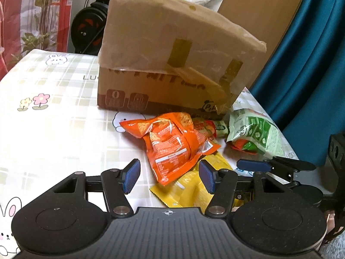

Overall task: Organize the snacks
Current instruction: 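Grasp the orange chip bag with the left gripper while the right gripper grasps the yellow bag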

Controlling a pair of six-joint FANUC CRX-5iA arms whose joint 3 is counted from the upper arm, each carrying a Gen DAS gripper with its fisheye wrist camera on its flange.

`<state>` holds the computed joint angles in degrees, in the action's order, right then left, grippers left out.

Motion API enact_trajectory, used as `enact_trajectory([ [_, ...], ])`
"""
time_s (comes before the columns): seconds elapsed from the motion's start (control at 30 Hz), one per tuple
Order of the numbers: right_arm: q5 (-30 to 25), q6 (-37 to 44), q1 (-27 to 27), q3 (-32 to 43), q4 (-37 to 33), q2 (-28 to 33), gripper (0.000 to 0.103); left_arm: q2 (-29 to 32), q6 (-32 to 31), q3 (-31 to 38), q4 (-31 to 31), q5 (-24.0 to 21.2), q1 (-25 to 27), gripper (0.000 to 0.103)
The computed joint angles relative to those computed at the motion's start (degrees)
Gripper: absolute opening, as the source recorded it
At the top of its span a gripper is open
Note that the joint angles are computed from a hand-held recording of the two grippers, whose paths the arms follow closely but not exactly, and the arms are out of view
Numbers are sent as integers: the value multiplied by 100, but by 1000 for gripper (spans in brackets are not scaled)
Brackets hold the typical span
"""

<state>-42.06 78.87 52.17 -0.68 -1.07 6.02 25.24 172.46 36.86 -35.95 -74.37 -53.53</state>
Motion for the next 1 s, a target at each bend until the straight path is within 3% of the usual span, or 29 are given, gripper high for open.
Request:
enact_trajectory([
  [0.3, -417, 532, -343, 524, -1445, 285, 76, -52, 100, -130, 28, 37, 7, 62],
  [0.4, -475, 841, -428, 645, -1871, 309, 58, -43, 121, -102, 16, -12, -7, 62],
  [0.6, -197, 433, -183, 456, -1110, 118, 54, -31, 181, -35, -77, -114, -29, 62],
  [1.0, 635, -1494, 27, -381, 1566, -321, 54, 163, -31, 207, -23, -34, 294, 65],
])
